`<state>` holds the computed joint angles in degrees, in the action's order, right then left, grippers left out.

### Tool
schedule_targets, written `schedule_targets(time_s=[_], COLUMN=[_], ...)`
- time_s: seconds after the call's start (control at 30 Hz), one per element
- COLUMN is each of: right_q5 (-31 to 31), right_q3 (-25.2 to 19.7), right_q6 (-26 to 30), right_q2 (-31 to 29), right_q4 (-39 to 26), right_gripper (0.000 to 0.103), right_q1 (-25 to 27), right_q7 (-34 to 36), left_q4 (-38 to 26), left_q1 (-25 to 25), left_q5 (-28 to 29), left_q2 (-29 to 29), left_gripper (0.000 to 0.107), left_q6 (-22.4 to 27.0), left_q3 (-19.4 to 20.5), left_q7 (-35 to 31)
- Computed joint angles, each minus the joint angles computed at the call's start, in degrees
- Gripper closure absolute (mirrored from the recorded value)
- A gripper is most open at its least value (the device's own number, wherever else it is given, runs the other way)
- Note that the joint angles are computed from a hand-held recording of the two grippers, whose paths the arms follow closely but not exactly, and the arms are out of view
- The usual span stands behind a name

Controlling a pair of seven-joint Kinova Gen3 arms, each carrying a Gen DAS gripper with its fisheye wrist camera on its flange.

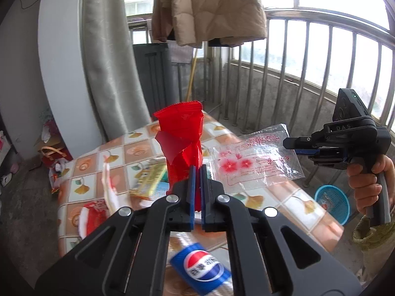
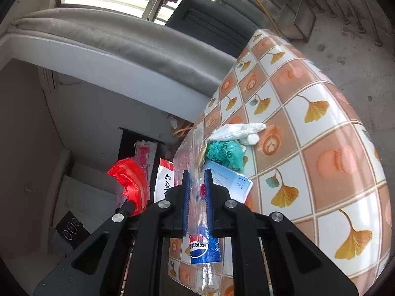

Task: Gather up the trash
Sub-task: 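Lift the clear wrapper with the right tool while the left tool lifts the red bag, then open both tools over the blue wastebasket, dropping the red bag and clear wrapper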

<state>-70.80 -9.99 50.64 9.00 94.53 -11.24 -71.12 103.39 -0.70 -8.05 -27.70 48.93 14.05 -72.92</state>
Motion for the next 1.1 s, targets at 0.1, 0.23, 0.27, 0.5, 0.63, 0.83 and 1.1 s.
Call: schedule_targets(time_s=[0.1, 0.23, 0.27, 0.5, 0.63, 0.83, 1.1], right_q5=[-1.8, -2.7, -2.7, -0.5, 3.1, 11.6, 16.6], right_q3=[1.9, 6.2, 7.3, 16.6, 22.3, 27.8, 29.1], right_q6=[1.4, 3.6, 3.9, 5.1, 5.3, 1.0, -8.1], right_q2=[-3.4, -8.4, -9.7, -17.8, -20.7, -22.2, -16.5], right_q4=[4.7, 10.8, 12.4, 23.0, 27.9, 32.0, 34.8], right_gripper=[0.091, 0.091, 0.091, 0.091, 0.091, 0.091, 0.091], right_q1=[2.6, 5.5, 6.2, 12.8, 17.9, 24.7, 29.7], right_q7=[2.0, 3.6, 3.9, 3.3, 0.5, -3.1, -5.2], left_q4=[-0.3, -1.1, -1.3, -4.4, -8.0, -18.9, -40.2], left_q1=[1.0, 2.4, 1.0, 2.0, 12.6, 27.7, 39.5], left_q5=[1.0, 2.6, 4.8, 20.3, 28.9, 29.1, 35.5], left_q2=[0.9, 3.4, 4.0, 14.7, 25.3, 40.1, 61.0], left_gripper=[0.106, 0.106, 0.106, 0.106, 0.106, 0.106, 0.106], left_q6=[-0.6, -2.2, -3.0, -7.4, -8.5, -7.3, 2.8], left_q3=[2.4, 6.3, 8.0, 12.6, 5.8, -1.4, -9.9], left_q7=[1.4, 2.7, 1.4, -6.7, -9.5, -8.4, -9.7])
